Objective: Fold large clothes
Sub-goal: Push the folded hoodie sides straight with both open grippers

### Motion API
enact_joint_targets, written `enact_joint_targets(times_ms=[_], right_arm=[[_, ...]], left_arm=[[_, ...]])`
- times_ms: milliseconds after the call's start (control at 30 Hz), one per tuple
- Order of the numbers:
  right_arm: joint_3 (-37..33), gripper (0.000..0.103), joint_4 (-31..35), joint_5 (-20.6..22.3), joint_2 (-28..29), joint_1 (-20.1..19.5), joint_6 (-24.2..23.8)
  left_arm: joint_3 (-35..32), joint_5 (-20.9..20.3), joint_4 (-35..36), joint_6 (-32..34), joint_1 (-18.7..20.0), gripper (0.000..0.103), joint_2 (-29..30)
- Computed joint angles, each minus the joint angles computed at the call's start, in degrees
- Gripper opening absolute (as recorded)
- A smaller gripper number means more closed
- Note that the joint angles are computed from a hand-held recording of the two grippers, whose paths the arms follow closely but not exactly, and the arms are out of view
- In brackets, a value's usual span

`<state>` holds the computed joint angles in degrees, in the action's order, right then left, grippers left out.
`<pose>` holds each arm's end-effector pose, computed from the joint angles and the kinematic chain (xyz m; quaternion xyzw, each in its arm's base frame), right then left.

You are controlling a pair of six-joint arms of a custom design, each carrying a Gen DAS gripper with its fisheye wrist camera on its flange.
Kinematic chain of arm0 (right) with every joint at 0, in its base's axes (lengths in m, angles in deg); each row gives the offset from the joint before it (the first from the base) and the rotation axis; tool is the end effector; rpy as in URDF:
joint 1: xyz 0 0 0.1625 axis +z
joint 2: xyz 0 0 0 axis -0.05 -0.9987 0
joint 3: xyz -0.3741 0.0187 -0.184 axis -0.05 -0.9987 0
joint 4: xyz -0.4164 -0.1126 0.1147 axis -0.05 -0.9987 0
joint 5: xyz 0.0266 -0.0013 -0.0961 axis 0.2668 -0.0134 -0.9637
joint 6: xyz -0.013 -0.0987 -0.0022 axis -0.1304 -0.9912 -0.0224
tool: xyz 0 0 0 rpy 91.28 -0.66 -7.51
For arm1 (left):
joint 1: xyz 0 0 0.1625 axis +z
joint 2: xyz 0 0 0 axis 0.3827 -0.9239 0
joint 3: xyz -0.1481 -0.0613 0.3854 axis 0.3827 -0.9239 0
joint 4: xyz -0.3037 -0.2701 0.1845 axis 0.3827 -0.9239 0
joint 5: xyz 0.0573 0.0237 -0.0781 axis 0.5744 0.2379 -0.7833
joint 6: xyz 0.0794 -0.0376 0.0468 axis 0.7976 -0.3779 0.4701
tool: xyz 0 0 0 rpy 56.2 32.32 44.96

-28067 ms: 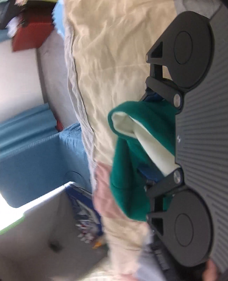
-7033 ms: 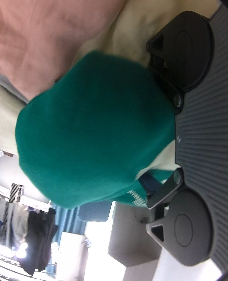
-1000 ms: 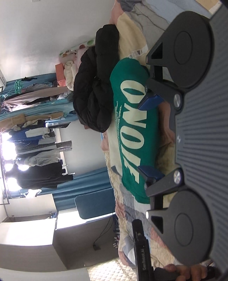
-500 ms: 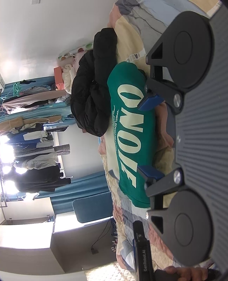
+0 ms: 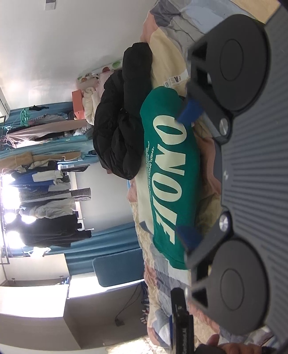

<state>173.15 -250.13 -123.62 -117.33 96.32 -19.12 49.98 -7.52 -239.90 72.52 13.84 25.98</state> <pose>0.1096 -0.4003 0.4027 0.0566 -0.7112 0.6073 0.3495 -0.4641 -0.5749 0.1012 0.3909 0.8290 -0.3754 0.1379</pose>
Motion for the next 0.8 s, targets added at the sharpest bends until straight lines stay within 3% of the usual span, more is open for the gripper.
enact_joint_targets(times_ms=[800], right_arm=[[-0.7, 0.103, 1.1, -1.2, 0.4, -0.4, 0.5]], left_arm=[[0.2, 3.1, -0.2, 0.2, -1.3, 0.103, -0.1]])
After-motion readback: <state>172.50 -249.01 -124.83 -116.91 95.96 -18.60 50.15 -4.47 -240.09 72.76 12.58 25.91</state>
